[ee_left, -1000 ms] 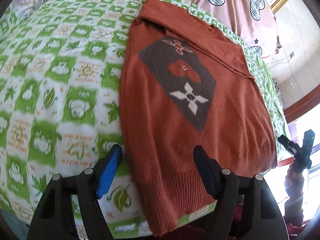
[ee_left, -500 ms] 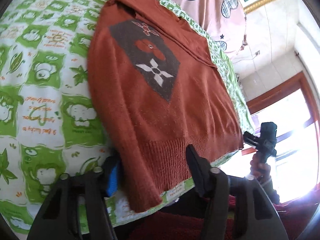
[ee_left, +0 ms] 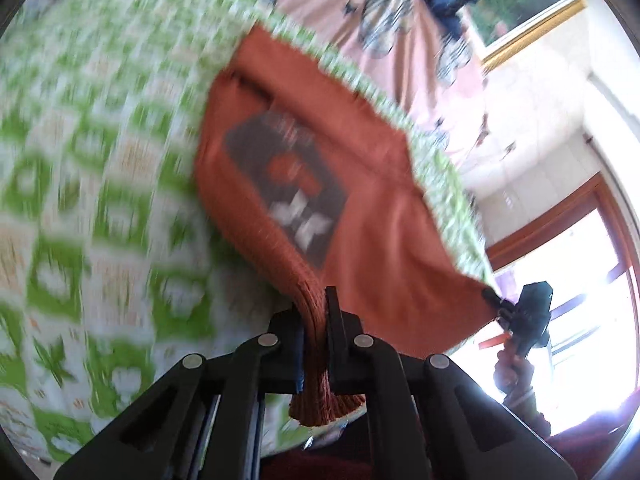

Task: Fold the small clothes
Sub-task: 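Grasp the ribbed hem with both tools and lift it toward the collar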

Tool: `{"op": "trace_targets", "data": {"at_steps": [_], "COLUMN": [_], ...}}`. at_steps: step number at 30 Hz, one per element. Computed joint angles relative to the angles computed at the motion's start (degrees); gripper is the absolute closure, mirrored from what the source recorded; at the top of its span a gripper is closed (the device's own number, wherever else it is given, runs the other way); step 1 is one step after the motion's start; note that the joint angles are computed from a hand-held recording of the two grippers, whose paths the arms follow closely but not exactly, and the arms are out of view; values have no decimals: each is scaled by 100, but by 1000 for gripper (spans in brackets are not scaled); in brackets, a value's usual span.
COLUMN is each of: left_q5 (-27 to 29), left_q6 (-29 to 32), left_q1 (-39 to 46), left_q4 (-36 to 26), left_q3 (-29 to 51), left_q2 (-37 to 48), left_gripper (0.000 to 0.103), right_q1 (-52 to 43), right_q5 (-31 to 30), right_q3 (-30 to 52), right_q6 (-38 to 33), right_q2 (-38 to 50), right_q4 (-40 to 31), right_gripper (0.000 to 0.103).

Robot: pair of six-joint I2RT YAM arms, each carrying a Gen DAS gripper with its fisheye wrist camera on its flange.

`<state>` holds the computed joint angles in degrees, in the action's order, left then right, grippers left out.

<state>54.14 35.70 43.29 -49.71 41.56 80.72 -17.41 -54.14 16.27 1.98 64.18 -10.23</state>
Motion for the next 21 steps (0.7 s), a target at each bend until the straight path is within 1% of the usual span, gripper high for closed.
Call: {"op": "trace_targets", "data": {"at_steps": [2, 3, 5, 7, 8, 9, 11, 13, 15, 17, 18, 21], "left_q5": [248, 343, 403, 326, 248, 151, -68, -368, -783, -1152, -1350, -1723], "left_q6": [-446, -764, -1415, -2266, -2780, -3200, -3739, -4020, -4276, -4423, -4498, -4667], "left_q1": [-87, -167, -358, -662, -848, -1024, -1310, -1569, -1895, -2165, -2286, -2538], "left_q4": [117, 281, 754, 1506, 1992, 2400, 2947, 3283, 3483, 3540, 3548, 3438], "left_q3": [214, 324, 541, 709, 828, 937, 1248, 1581, 2130, 2719, 3024, 4032], "left_q2": [-280, -392, -512, -563, -501, -422, -159, 181, 723, 1295, 1594, 2538], "left_gripper": [97, 97, 97, 97, 97, 97, 97, 97, 97, 97, 97, 97], "right_q1": [39, 99, 256, 490, 527, 704, 924, 1171, 1358, 1468, 1536, 1627], "right_q5": [-17, 41, 192, 485, 551, 783, 1092, 1453, 1742, 1997, 2149, 2423], "right_q3": [165, 259, 488, 779, 890, 1134, 1539, 2119, 2796, 3354, 3781, 4704], "right_q6": [425, 663, 1194, 1534, 1574, 1681, 1726, 1704, 1706, 1723, 1741, 1758], "right_q2": [-77, -75, 139, 511, 645, 934, 1316, 1871, 2557, 3114, 3518, 4340], "right_q4": [353, 567, 1253, 1774, 1883, 2097, 2189, 2186, 2174, 2117, 2042, 1763], "right_gripper": [96, 96, 96, 96, 96, 96, 96, 96, 96, 96, 96, 96]}}
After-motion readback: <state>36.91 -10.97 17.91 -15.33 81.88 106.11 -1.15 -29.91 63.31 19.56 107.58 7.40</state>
